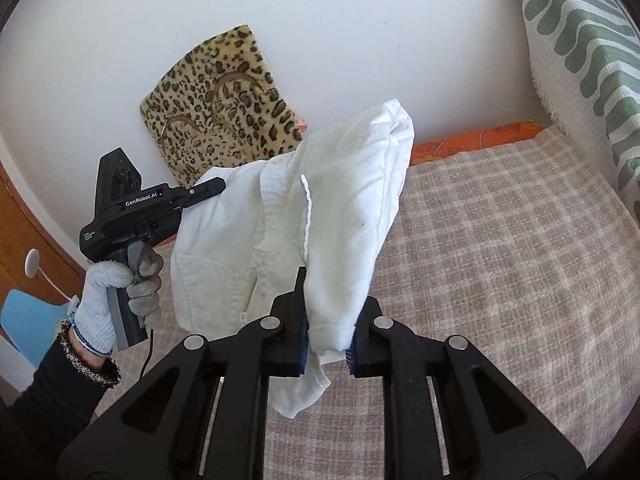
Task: Fold small clothes
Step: 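Lift the bundle with both grippers and carry it toward the green-striped pillow, then lower the bundle onto the bed and open both grippers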
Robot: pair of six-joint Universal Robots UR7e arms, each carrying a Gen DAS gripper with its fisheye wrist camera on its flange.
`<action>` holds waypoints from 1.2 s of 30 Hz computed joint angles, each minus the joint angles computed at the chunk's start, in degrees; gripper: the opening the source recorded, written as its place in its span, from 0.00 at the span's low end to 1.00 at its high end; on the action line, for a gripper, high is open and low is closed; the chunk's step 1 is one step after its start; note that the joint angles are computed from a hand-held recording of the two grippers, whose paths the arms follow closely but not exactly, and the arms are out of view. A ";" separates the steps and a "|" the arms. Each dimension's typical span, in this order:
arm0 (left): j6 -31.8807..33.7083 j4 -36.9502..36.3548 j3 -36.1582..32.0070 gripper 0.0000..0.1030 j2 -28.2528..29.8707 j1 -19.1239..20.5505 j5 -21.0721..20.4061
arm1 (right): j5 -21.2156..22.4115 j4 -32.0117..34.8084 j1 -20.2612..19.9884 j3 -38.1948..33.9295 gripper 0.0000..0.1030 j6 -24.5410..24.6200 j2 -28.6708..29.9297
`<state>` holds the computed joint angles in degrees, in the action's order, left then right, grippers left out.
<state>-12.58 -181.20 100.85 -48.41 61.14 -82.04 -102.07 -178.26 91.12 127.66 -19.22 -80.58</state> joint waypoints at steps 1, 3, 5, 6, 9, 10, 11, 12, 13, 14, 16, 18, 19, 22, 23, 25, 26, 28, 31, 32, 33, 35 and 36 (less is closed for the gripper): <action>0.19 0.45 -1.84 0.13 1.37 -0.08 -0.20 | 0.10 0.64 -0.96 -1.16 0.14 -0.58 0.05; 0.34 1.53 -5.39 0.13 4.01 -0.24 -0.51 | 0.42 1.53 -2.75 -3.13 0.15 -1.69 0.20; 0.68 2.45 -9.04 0.13 6.91 -0.45 -0.76 | 0.37 2.33 -4.49 -5.02 0.14 -2.86 0.49; 0.82 3.09 -11.01 0.13 8.43 -0.56 -0.63 | 0.49 2.82 -5.35 -6.04 0.14 -3.54 0.71; 0.86 4.68 -16.65 0.13 12.78 -0.54 -0.96 | 0.78 4.07 -7.74 -9.15 0.15 -5.39 1.71; 1.04 5.13 -18.54 0.13 14.27 -0.53 -1.07 | 0.88 4.41 -8.44 -10.19 0.15 -6.04 2.13; 1.23 5.57 -20.21 0.13 15.56 -0.55 -1.05 | 1.13 4.81 -9.15 -11.26 0.14 -6.48 2.60; 1.49 6.29 -21.86 0.13 16.70 -0.50 -1.05 | 1.70 5.31 -9.93 -12.36 0.14 -6.92 3.11; 1.76 6.79 -23.20 0.13 17.68 -0.48 -0.81 | 2.44 6.04 -10.70 -13.45 0.14 -7.03 3.59; 2.05 7.02 -24.27 0.13 18.51 -0.50 -0.44 | 3.18 6.78 -11.50 -14.54 0.14 -7.08 4.08; 1.83 7.61 -26.22 0.13 19.97 -0.26 -0.24 | 4.50 7.87 -12.75 -16.59 0.14 -7.10 5.32; 0.83 7.90 -27.76 0.13 21.26 0.26 -0.20 | 4.80 8.64 -13.50 -18.38 0.14 -7.69 6.78; 0.65 7.99 -28.30 0.13 21.75 0.56 -0.37 | 4.65 8.97 -13.75 -19.24 0.14 -8.15 7.57; -0.04 9.29 -29.78 0.13 23.07 1.19 -0.04 | 3.31 10.35 -14.38 -21.21 0.14 -7.89 9.58; -0.80 9.26 -29.76 0.13 23.16 1.44 -0.69 | 3.65 10.75 -14.80 -21.51 0.14 -6.59 9.78; -1.78 9.05 -29.58 0.13 22.98 1.64 -1.33 | 6.82 12.63 -16.02 -21.75 0.14 -3.69 8.97; -2.78 8.96 -29.48 0.13 22.79 1.84 -2.49 | 7.57 13.31 -16.28 -21.71 0.14 -3.02 8.42; -4.39 9.29 -28.49 0.13 21.75 2.40 -5.34 | 8.67 14.79 -16.58 -21.39 0.14 -2.06 6.84; -5.18 9.90 -27.93 0.13 21.30 1.77 -6.09 | 11.70 18.48 -17.64 -21.98 0.14 0.68 4.16; -4.79 10.30 -28.30 0.13 21.61 1.47 -5.81 | 12.13 19.18 -17.94 -22.46 0.14 1.29 3.77; -4.36 10.60 -28.61 0.13 21.93 1.19 -5.20 | 11.39 18.76 -17.99 -22.75 0.14 1.12 3.80; -4.15 10.78 -30.00 0.13 23.34 1.06 -4.80 | 11.10 17.76 -18.70 -22.92 0.14 1.29 4.34; -3.85 11.56 -30.68 0.13 23.94 0.91 -3.99 | 11.34 17.82 -19.19 -23.02 0.14 1.56 4.71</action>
